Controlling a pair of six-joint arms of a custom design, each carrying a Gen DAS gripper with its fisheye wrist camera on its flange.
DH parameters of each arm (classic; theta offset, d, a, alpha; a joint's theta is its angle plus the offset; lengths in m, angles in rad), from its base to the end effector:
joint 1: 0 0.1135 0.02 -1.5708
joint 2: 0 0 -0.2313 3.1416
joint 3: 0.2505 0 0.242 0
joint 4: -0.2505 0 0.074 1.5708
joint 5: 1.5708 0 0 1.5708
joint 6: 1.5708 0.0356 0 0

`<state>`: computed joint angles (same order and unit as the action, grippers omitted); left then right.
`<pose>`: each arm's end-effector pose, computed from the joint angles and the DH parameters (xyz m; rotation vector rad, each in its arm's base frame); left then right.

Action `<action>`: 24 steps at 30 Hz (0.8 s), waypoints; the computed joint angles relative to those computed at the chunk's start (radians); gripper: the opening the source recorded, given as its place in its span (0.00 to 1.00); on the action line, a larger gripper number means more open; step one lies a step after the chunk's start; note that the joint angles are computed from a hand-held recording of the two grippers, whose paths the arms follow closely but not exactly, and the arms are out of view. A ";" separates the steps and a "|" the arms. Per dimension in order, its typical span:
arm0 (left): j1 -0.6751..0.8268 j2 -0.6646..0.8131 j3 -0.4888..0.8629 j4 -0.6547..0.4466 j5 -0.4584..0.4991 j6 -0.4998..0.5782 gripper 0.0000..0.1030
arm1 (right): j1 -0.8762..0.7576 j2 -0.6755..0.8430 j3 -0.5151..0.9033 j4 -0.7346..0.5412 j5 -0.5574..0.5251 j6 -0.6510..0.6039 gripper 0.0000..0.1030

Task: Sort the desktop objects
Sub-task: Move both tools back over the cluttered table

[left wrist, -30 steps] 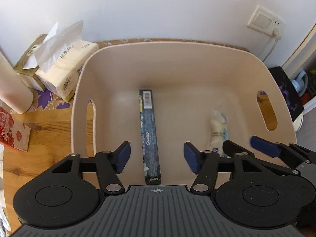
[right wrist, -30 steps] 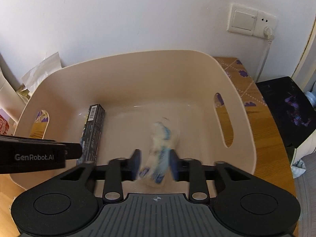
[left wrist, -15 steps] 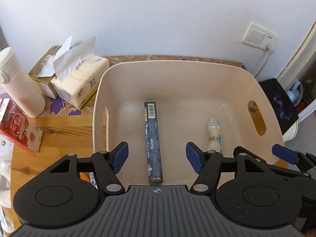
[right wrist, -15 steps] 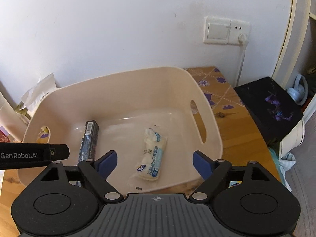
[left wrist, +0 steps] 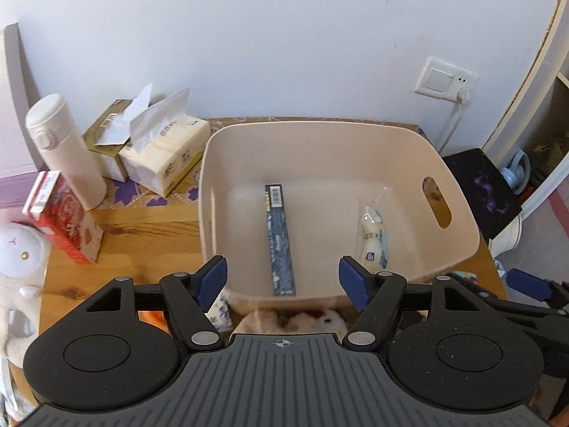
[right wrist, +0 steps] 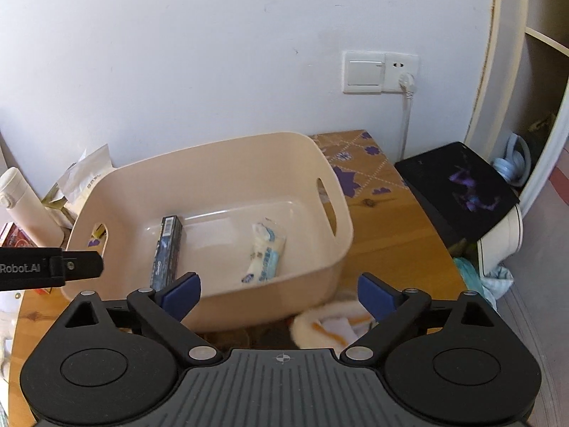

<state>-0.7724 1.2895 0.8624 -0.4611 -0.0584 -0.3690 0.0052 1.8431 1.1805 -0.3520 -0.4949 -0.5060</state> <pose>0.1899 -0.1821 0.2082 0.4764 2.4592 -0.4191 0.3595 0.0188 0.1499 -0.7920 2.3304 0.4272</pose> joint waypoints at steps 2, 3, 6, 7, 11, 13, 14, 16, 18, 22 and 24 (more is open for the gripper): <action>0.001 -0.050 -0.032 -0.014 -0.002 -0.003 0.69 | -0.018 -0.026 -0.021 -0.006 -0.005 -0.019 0.96; 0.004 -0.074 -0.049 -0.020 0.000 -0.002 0.69 | -0.027 -0.038 -0.032 -0.008 -0.009 -0.029 0.96; 0.008 -0.146 -0.096 -0.042 -0.002 -0.001 0.69 | -0.055 -0.078 -0.064 -0.019 -0.019 -0.058 0.99; 0.009 -0.171 -0.111 -0.052 -0.001 -0.002 0.69 | -0.064 -0.091 -0.078 -0.022 -0.023 -0.067 1.00; 0.005 -0.275 -0.173 -0.092 -0.012 -0.002 0.69 | -0.095 -0.132 -0.127 -0.035 -0.031 -0.111 1.00; 0.005 -0.327 -0.205 -0.111 -0.009 -0.007 0.69 | -0.111 -0.150 -0.154 -0.038 -0.034 -0.135 1.00; 0.010 -0.354 -0.220 -0.123 -0.001 -0.007 0.69 | -0.118 -0.159 -0.169 -0.038 -0.033 -0.148 1.00; 0.020 -0.402 -0.250 -0.143 0.012 -0.005 0.69 | -0.136 -0.175 -0.198 -0.039 -0.031 -0.180 1.00; 0.025 -0.453 -0.281 -0.167 0.019 -0.003 0.69 | -0.152 -0.182 -0.219 -0.041 -0.028 -0.212 1.00; 0.036 -0.555 -0.352 -0.215 0.026 -0.001 0.69 | -0.184 -0.182 -0.246 -0.057 -0.022 -0.273 1.00; 0.041 -0.612 -0.392 -0.246 0.029 -0.008 0.69 | -0.199 -0.183 -0.260 -0.066 -0.019 -0.302 1.00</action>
<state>-0.7313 0.6776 0.4702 -0.7073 -0.0292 -0.3765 -0.1937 1.6600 0.9205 -0.4183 -0.5141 -0.8084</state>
